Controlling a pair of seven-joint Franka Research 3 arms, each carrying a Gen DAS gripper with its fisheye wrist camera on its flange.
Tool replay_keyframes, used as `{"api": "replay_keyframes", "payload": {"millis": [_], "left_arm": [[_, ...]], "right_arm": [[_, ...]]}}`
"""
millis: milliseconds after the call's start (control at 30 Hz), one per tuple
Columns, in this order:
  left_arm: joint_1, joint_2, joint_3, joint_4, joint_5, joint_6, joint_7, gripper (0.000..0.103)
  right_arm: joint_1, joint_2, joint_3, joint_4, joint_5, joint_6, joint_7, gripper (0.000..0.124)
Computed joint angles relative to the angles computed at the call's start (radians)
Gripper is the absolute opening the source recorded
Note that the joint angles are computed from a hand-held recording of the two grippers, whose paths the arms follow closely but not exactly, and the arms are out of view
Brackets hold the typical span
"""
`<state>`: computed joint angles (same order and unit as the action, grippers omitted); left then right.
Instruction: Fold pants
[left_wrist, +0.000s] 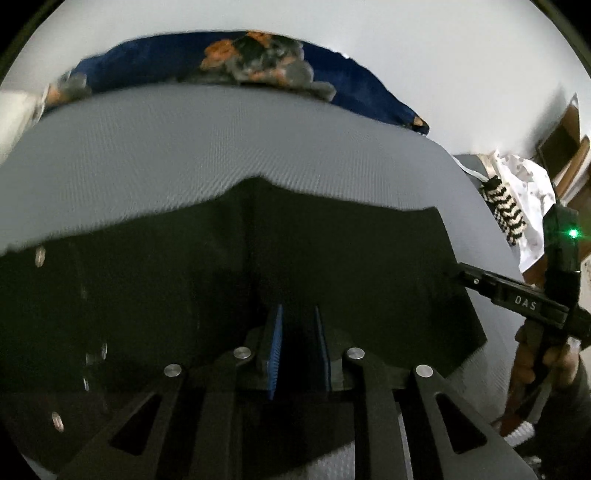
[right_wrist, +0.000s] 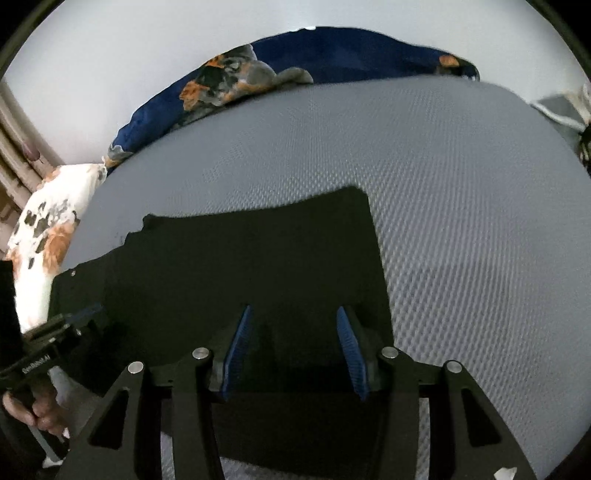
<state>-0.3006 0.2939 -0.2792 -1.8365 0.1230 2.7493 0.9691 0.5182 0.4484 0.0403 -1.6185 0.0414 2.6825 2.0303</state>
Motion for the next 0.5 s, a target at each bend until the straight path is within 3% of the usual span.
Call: {"api": "replay_keyframes", "payload": {"millis": [200,333,433,500], "left_arm": [[-0.028,0.140,0.023,0.193,0.071,-0.041,0.017,0.019],[-0.040,0.250,0.029,0.358,0.066,-0.143,0.037,0.019],[-0.029,0.300,0.017,0.420,0.029,-0.197,0.057,0.019],[-0.027,0.296,0.018,0.406,0.021,-0.174,0.059,0.019]], "right_arm": [[0.024,0.084,-0.039,0.135,-0.077,-0.057,0.025,0.045],[0.031,0.142,-0.050,0.226,-0.105,-0.108,0.011,0.045],[0.024,0.195,-0.044,0.307,-0.100,-0.184,-0.014,0.045],[0.030,0.199,-0.049,0.309,-0.105,-0.184,-0.012,0.045]]}}
